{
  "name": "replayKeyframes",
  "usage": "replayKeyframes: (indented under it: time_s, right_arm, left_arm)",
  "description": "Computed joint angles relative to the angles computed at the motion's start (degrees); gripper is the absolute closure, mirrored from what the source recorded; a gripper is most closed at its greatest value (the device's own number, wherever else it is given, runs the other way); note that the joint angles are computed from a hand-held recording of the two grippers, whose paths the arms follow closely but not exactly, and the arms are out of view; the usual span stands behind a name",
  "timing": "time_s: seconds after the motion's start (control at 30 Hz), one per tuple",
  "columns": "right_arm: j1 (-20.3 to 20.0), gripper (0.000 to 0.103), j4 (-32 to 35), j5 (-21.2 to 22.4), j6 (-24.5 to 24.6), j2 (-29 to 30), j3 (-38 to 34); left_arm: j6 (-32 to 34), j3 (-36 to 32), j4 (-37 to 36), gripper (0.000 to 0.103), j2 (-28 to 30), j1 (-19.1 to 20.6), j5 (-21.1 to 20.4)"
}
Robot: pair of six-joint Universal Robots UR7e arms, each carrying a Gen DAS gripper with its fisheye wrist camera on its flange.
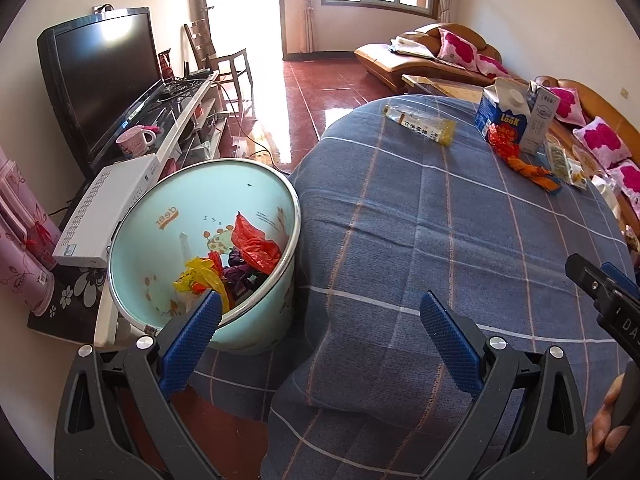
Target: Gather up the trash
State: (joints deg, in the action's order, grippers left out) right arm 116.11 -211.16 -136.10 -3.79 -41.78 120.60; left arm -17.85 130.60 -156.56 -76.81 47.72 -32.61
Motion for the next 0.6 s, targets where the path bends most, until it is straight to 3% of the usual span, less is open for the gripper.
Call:
replayKeyframes:
  time_s: [0.17, 0.37, 0.6]
  right_arm:
    - [-2.05, 0.019, -2.02, -1.52, -2.38, -1.24, 1.12]
    - [-4.64, 0.019, -2.39, -3.22, -10.07, -2.34, -1.40]
    - [-9.35, 0.023, 3.11, 2.71, -17.16, -4.29, -7.44]
  left_arm:
    - [6.87, -0.39, -7.23, 0.006, 3.71, -0.31, -1.36]
    - [14.80, -5.60, -13.19, 0.006, 9.94, 1.53, -5.59]
    - [17.68, -15.42, -11.81, 0.007, 16.31, 4.68, -7.90]
